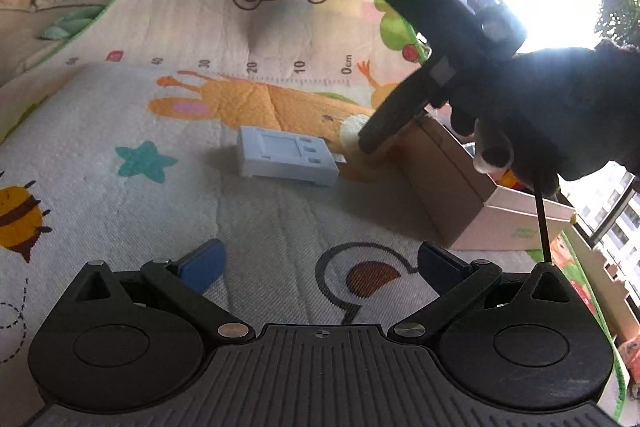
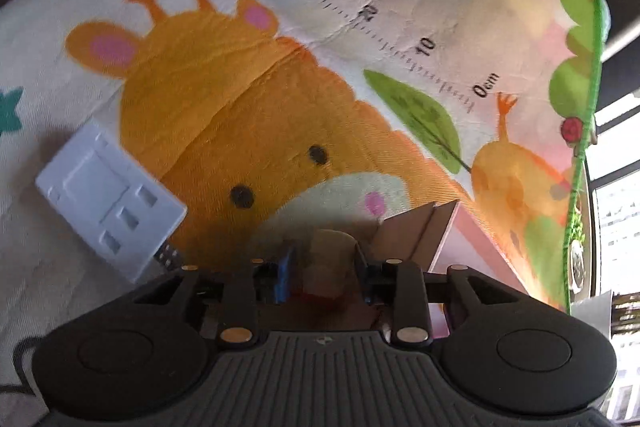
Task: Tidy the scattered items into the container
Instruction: 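Grasp the white-and-red bottle toy on the mat with the right tool, then lift the bottle toy with the right tool while the left tool reaches the white block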
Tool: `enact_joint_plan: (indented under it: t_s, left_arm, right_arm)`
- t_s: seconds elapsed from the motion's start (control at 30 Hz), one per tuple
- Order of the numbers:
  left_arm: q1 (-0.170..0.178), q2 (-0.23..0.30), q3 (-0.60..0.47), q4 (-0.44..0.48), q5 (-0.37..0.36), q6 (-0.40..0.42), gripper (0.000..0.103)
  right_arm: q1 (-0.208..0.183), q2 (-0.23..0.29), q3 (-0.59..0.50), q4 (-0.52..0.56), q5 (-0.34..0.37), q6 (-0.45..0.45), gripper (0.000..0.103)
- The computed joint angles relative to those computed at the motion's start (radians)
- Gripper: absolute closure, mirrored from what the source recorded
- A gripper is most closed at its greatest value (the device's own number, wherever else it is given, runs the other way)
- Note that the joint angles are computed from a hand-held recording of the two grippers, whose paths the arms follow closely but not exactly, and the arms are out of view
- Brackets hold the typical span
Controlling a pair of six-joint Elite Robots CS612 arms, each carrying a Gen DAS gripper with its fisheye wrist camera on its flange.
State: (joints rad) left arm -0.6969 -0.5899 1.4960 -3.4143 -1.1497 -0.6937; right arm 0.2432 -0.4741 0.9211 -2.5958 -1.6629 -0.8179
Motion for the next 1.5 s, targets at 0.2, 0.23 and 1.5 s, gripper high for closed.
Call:
enact_joint_plan:
  t_s: [0.2,0.23,1.5]
  left_arm:
    - [0.001,0.0,0.0,0.0,-0.002,-0.001,0.0]
    - [0.001,0.0,0.0,0.001,-0.001,0.0,0.0]
    - [-0.025,-0.016,-0.038,0.226,0.1,0.07,0.0]
  right_arm:
    - [-0.014,-0.062,0.119,-0.103,0.063,-0.006,0.078]
    - [-0.019,-0.076,0.138,-0.109,0.088,0.004,0.078]
    - [-0.249,-0.337,0.816,-0.6,0.406,0.278,0.042]
